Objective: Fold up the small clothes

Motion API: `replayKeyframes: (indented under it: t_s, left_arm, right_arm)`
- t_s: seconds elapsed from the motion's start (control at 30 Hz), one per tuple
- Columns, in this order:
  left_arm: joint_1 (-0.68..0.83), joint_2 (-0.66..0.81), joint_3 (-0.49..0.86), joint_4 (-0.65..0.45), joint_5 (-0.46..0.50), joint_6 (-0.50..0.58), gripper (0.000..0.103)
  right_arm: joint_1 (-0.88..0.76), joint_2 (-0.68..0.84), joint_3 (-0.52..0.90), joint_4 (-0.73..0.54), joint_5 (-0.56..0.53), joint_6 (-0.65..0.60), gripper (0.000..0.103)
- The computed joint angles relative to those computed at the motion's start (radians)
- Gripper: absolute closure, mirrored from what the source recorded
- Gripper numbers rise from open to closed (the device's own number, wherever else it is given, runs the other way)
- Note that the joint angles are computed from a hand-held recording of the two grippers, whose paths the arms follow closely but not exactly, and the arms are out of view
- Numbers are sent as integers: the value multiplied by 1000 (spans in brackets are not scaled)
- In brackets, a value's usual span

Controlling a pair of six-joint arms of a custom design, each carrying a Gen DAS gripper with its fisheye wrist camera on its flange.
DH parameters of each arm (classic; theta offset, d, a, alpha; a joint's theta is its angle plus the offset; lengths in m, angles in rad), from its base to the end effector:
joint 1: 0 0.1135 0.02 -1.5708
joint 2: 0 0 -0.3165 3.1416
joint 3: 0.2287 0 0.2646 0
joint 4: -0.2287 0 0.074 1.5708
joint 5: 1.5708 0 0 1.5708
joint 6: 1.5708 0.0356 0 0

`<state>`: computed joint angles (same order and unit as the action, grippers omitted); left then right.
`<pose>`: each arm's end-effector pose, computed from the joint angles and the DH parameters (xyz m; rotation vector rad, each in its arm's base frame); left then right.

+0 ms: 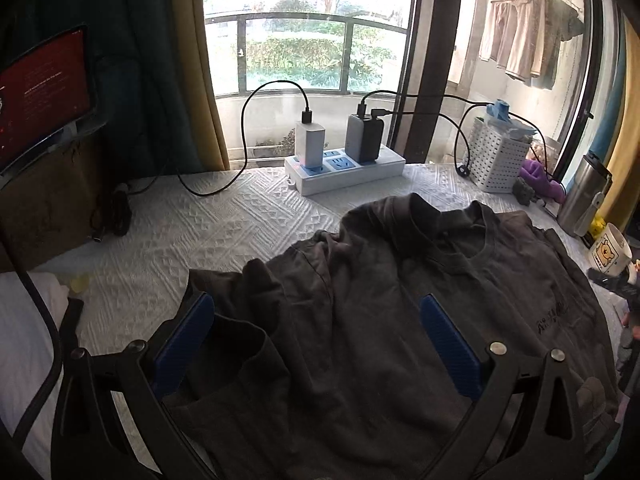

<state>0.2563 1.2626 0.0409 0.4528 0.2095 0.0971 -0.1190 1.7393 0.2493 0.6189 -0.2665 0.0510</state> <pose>0.1438 0.0300 0.1178 -0.0813 2.3183 -0.0672 0.2230 -0.0172 0.0906 0.0875 2.4204 0.2941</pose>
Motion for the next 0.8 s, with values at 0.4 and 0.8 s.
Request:
replayKeyframes:
  t_s: [0.4, 0.8]
  left_arm:
    - [-4, 21, -14, 13, 10, -8, 1]
    - [-5, 34, -27, 36, 32, -16, 1]
  right_arm:
    - [274, 128, 27, 57, 187, 9, 58]
    - [256, 182, 145, 10, 96, -13, 96]
